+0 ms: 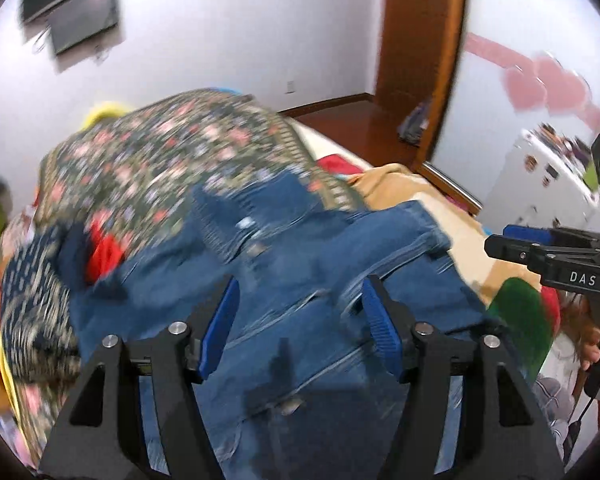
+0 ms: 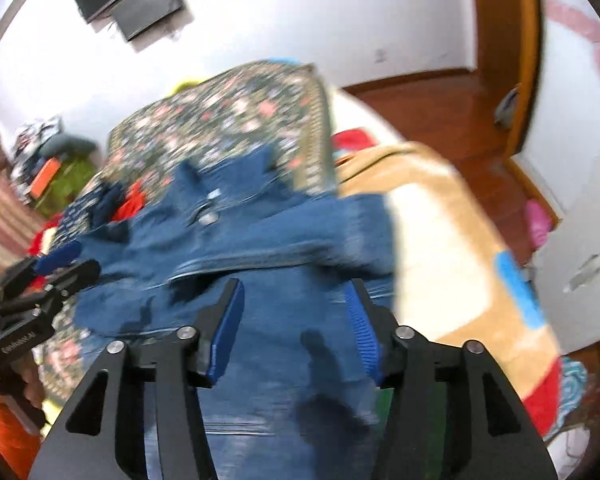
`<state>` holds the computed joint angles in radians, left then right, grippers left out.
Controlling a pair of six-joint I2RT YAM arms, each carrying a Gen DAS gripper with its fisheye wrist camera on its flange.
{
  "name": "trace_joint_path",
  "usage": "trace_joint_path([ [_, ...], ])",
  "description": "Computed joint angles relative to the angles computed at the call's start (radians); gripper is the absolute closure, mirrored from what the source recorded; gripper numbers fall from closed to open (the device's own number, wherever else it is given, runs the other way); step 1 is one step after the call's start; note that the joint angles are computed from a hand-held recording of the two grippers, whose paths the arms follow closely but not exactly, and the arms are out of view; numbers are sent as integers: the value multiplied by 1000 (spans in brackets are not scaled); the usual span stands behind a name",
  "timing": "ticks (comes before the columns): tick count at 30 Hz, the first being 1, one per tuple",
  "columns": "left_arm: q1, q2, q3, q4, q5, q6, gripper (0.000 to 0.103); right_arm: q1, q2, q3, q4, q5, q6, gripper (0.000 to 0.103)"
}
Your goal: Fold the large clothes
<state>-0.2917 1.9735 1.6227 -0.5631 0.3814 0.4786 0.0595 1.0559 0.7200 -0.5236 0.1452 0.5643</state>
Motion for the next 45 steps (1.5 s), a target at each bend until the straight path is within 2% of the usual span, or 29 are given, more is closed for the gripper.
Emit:
trace_joint_path([
  [5,-151,72,96,-34,-54,57,35,-115,-63,-58,-21,-15,-38,52],
  [10,-272,173,174,-72,-114,162,35,-215,-102,-128,-8,-93,-51,52],
  [13,-328,250,225,-94,-183,206,35,-258,-118,-165,1,-134,-63,52],
  [17,-378,403,368,-157,-294,201,35,-304,-126,-202,10,-182,-68,51],
  [22,-396,487,428,-118,-373,194,35,-321,-91,-225,39,-220,-72,51],
  [23,-395,496,442,-122,-367,187,37,-322,-84,-227,45,-224,-74,51],
  [25,-391,497,438,-101,-345,190,48,-320,-67,-225,53,-232,-74,51],
  [28,-392,479,414,-61,-343,191,79,-311,-60,-220,58,-237,-70,51],
  [29,-387,483,431,-69,-339,182,95,-304,-61,-219,57,-232,-68,51],
  [38,-228,533,781,-312,-80,-27,97,-250,-30,-170,50,-202,-60,51],
  [41,-158,476,776,-290,-20,-77,97,-235,-26,-150,49,-194,-64,51],
  [45,-53,373,701,-225,58,-126,97,-210,9,-124,69,-185,-53,51],
])
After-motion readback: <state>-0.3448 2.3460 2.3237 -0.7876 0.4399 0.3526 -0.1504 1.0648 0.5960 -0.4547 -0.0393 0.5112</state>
